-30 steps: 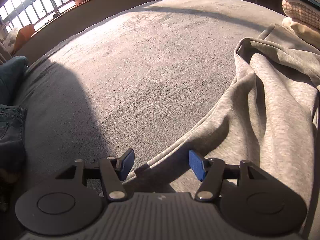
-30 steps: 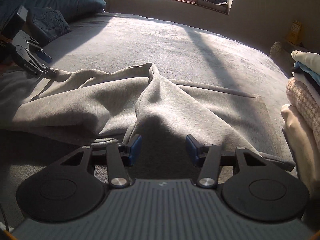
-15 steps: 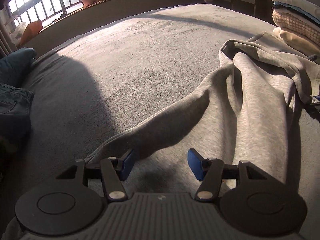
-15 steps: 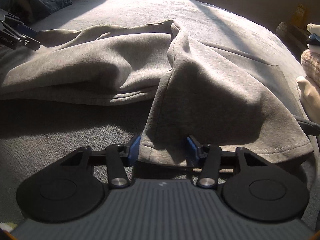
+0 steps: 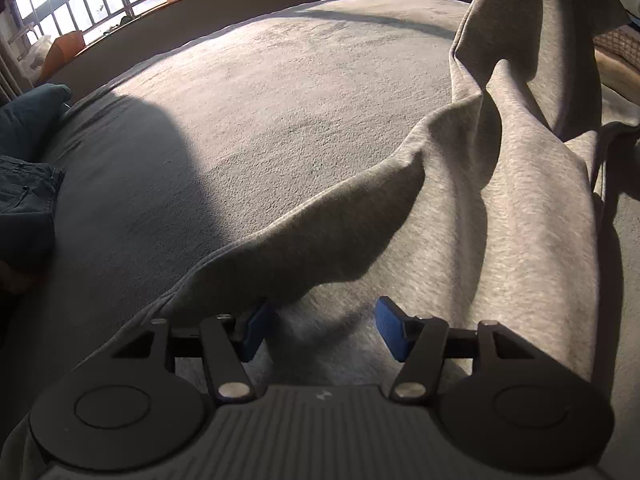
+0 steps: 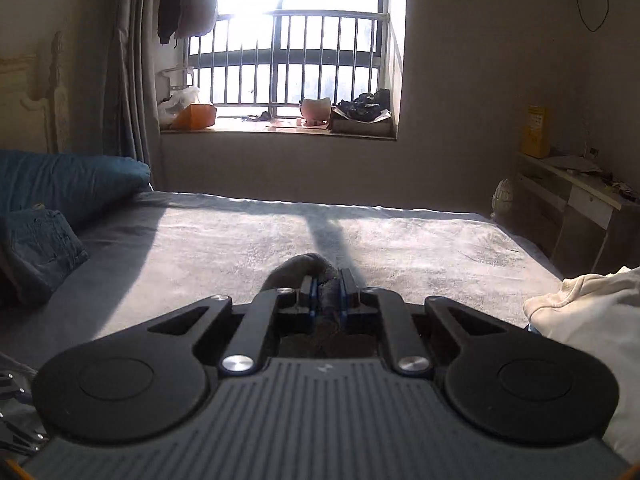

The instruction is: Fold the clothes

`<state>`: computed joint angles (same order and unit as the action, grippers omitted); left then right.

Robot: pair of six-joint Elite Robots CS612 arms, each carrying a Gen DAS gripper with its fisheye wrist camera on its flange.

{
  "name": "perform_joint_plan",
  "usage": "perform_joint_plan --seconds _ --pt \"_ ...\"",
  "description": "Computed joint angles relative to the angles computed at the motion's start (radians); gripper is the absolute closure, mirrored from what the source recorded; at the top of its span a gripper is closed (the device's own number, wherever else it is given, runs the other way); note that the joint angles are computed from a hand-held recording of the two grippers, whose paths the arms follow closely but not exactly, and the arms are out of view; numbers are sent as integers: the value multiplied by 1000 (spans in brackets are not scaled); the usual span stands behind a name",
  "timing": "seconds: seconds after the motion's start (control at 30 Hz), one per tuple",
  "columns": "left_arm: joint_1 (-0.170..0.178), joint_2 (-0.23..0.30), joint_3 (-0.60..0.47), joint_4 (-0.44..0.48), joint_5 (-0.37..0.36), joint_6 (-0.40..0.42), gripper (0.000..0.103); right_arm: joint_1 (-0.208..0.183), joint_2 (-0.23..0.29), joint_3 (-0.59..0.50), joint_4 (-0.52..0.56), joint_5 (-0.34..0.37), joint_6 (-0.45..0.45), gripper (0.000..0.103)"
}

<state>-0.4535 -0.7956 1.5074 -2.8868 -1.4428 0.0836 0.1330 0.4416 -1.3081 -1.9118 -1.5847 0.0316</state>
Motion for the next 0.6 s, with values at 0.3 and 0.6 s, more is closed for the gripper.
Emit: perform_joint_plan --seconds 0.3,0.6 --pt "11 12 -5 -36 -32 15 40 -32 1 -102 38 2 84 94" --pt "20 18 -5 -71 -39 -12 40 -16 35 -342 354 -88 140 95"
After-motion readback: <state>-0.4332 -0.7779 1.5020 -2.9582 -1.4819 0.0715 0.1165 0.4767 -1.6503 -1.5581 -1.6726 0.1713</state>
